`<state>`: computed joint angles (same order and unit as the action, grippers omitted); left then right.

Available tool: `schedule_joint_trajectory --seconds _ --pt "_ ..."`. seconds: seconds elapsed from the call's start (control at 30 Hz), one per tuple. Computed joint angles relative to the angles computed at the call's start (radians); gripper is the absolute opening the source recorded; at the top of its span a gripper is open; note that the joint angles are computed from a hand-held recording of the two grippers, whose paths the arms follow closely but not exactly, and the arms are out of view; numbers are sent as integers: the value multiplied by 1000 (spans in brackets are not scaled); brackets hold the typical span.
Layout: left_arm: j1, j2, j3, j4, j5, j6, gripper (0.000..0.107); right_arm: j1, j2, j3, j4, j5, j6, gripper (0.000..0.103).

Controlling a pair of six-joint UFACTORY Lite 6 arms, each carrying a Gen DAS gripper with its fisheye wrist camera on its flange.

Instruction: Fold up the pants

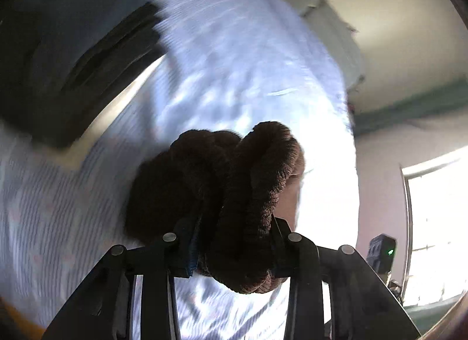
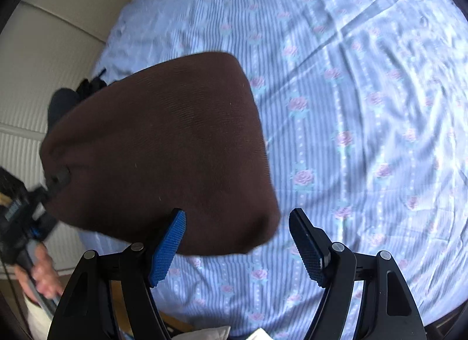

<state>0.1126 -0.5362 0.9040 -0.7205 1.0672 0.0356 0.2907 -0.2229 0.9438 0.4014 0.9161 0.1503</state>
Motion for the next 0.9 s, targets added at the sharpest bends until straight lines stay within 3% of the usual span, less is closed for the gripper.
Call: schedule_joint_trajectory --seconds 0.27,0.5,0.57,0.7,0.8,0.9 --pt "-249 337 414 93 -80 -158 34 -49 -103 -117 86 78 -90 75" --pt "-388 510 716 196 -68 -286 34 120 7 -179 137 -109 -57 75" --pt "-405 555 784 215 -49 -312 34 173 58 -160 79 -179 22 75" --pt "-433 584 831 232 -38 -347 34 193 75 -144 -38 -235 162 74" --pt "-443 576 818 242 -44 -341 34 130 -65 -195 -165 -217 313 74" --pt "-428 549 731 231 -65 -312 34 -11 -181 -242 -189 -175 316 74"
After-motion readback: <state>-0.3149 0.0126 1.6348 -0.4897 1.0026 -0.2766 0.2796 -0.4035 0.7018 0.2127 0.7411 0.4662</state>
